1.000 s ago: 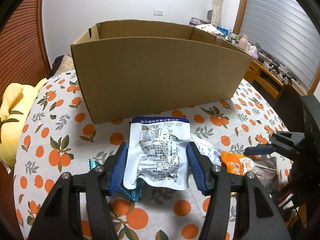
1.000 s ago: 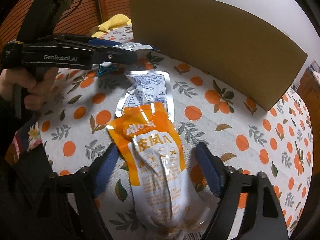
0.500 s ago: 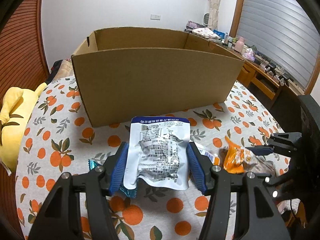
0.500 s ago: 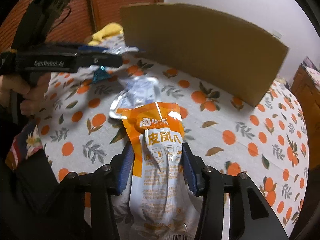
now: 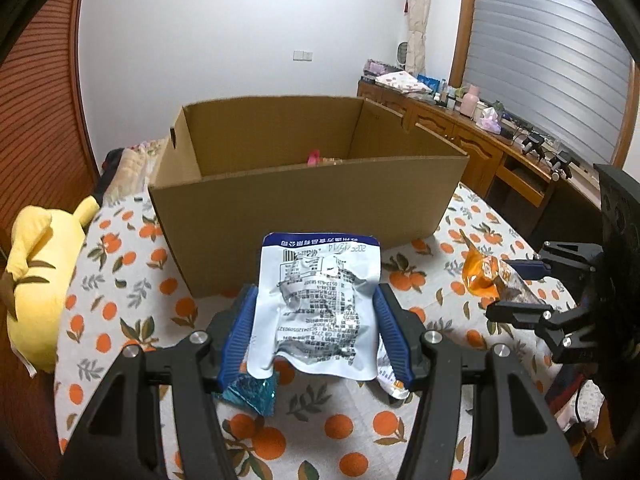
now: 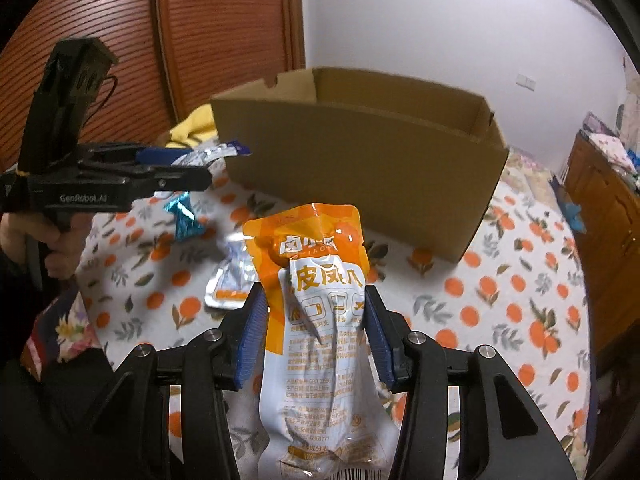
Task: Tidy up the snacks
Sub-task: 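Lift both held pouches and carry them over the open box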
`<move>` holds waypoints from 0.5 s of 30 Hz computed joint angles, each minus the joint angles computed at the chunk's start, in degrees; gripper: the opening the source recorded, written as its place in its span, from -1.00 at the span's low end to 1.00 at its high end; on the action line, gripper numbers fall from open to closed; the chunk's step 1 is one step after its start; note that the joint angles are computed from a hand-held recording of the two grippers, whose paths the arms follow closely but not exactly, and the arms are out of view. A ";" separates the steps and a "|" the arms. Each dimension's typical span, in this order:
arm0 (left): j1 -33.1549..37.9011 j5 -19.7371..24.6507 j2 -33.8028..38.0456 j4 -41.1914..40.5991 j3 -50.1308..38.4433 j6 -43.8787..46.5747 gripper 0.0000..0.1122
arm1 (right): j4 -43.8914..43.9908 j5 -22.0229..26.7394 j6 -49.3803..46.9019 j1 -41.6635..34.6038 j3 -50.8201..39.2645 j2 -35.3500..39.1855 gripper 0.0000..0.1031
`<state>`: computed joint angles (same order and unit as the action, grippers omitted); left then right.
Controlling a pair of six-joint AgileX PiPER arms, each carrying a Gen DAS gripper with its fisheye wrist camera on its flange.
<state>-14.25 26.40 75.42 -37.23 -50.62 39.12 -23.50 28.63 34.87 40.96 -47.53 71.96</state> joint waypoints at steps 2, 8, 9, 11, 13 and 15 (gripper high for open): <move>-0.07 0.35 -0.39 0.92 -0.87 -0.66 0.02 | 0.53 0.01 -1.03 -0.66 -1.13 0.28 -0.07; 0.13 1.33 -0.74 2.08 -3.49 -1.56 0.03 | 0.17 1.79 -2.67 -1.18 -4.05 -0.24 -0.06; 0.16 1.41 -0.71 2.24 -3.89 -1.70 0.03 | -0.07 2.22 -3.00 -1.26 -4.92 -0.11 -0.06; 0.13 1.56 -0.50 2.72 -4.81 -2.16 0.03 | -0.12 2.82 -3.72 -1.41 -6.26 0.03 -0.06; 0.17 1.70 -0.17 3.13 -5.69 -2.41 0.03 | 0.04 3.31 -4.70 -1.63 -7.45 0.13 -0.06; 0.14 1.78 0.16 3.51 -6.47 -2.63 0.03 | -0.02 3.76 -5.34 -1.80 -8.64 0.43 -0.06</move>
<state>-14.11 28.18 75.57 -33.71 -57.09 36.49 -23.52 32.39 29.53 39.16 -56.17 72.40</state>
